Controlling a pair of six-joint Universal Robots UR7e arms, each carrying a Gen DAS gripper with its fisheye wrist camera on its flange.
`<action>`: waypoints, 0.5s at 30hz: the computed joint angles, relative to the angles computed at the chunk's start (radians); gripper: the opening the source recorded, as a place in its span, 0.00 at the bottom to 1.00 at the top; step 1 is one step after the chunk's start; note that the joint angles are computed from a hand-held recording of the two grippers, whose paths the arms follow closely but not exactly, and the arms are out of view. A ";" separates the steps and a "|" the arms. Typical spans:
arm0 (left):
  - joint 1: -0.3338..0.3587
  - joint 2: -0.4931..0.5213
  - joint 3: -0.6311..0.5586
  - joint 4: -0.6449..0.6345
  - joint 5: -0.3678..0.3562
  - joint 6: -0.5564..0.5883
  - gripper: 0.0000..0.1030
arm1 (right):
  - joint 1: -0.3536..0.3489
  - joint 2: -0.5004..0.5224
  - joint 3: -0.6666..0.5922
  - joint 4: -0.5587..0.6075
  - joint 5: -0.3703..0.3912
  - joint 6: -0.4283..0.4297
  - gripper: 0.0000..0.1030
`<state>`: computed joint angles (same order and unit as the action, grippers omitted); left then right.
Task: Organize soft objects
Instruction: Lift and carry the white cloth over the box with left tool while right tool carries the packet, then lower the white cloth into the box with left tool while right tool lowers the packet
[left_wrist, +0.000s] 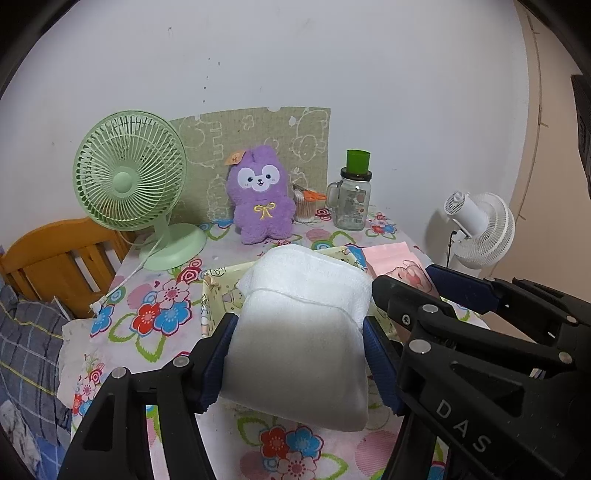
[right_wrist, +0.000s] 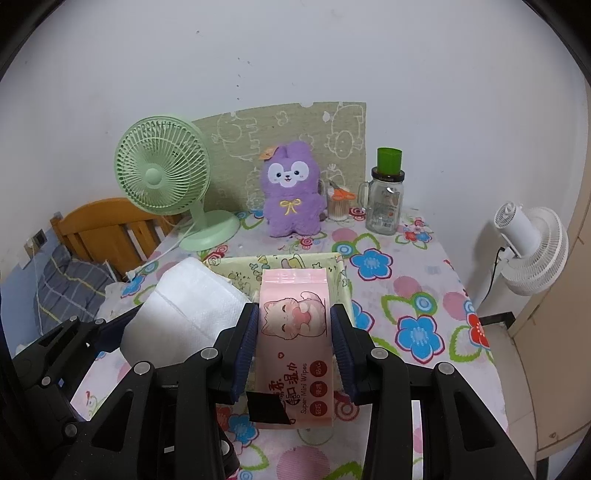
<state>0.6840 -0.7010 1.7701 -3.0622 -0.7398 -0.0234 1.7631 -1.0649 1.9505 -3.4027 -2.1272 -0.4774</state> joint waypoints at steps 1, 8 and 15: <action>0.004 0.003 -0.007 0.005 -0.002 0.000 0.67 | -0.002 0.005 -0.008 0.004 0.001 -0.001 0.41; 0.033 0.031 -0.069 0.042 -0.012 0.006 0.67 | -0.017 0.036 -0.066 0.047 0.008 0.002 0.41; 0.061 0.062 -0.129 0.076 -0.026 0.010 0.67 | -0.032 0.066 -0.118 0.079 0.012 0.005 0.41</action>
<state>0.7446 -0.6395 1.6406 -2.9861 -0.7657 -0.0137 1.7311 -0.9986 1.8321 -3.3234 -2.1156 -0.4728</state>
